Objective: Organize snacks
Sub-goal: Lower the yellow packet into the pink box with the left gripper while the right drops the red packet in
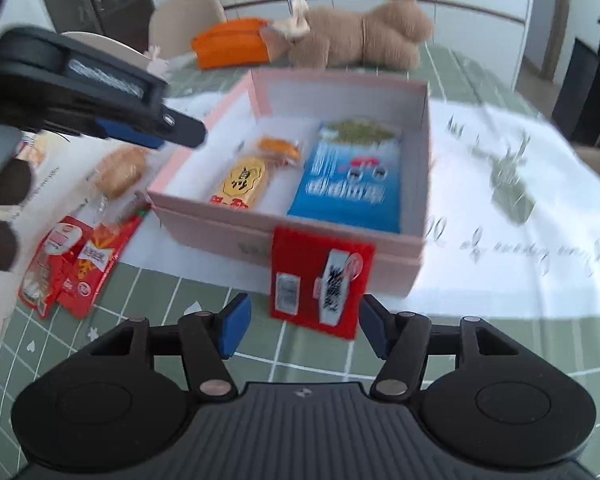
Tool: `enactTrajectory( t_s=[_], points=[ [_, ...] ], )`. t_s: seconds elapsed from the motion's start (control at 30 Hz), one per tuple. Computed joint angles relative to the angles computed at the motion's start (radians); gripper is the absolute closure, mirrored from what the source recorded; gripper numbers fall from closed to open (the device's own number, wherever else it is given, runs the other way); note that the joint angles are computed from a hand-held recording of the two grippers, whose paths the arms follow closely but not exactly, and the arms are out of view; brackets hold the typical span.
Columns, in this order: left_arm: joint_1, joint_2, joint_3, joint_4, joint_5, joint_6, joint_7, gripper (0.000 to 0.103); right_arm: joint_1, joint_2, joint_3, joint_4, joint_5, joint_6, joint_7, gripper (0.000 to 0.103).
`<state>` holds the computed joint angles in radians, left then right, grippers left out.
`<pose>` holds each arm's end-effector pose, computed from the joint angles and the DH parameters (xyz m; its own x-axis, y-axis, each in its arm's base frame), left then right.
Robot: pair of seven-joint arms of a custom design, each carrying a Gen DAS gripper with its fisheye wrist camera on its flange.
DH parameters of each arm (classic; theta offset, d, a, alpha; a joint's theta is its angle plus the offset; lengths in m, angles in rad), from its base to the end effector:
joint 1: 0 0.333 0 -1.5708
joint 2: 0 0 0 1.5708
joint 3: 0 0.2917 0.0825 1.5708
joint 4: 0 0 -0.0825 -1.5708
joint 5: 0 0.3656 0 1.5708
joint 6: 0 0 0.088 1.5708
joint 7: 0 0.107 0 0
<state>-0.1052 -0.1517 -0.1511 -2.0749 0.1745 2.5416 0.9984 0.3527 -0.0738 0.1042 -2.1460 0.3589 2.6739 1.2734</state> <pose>0.5238 -0.1436 0.5477 0.1474 -0.9777 0.1494 -0.7924 -0.2071 -0.5737 0.5008 0.2354 0.4864 0.5004 -0.8551 -0.1357 -0.7378 -0.3391 -0.5836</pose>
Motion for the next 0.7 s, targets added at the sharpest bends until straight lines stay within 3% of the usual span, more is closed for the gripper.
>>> enactTrajectory(
  t_s=[0.17,0.23,0.33,0.43,0.7],
  points=[
    [0.019,-0.085,0.002,-0.096,0.038,0.029,-0.069,0.061,0.006,0.084,0.017,0.021,-0.199,0.105,0.209,0.040],
    [0.021,-0.109,0.004,-0.119,0.044,0.009,-0.071,0.061,0.009,0.105,0.012,0.044,-0.212,0.084,0.234,0.044],
    [0.014,-0.133,0.010,-0.142,0.038,-0.029,-0.044,0.061,0.011,0.098,0.009,0.062,-0.213,0.016,0.180,0.055],
    [0.005,-0.162,0.020,-0.178,0.015,-0.039,-0.010,0.061,0.005,0.064,0.006,0.063,-0.126,-0.059,0.081,0.059],
    [-0.061,-0.243,0.068,-0.299,-0.147,-0.029,0.097,0.061,0.011,-0.037,-0.010,0.076,0.030,-0.088,-0.066,0.060]
  ],
)
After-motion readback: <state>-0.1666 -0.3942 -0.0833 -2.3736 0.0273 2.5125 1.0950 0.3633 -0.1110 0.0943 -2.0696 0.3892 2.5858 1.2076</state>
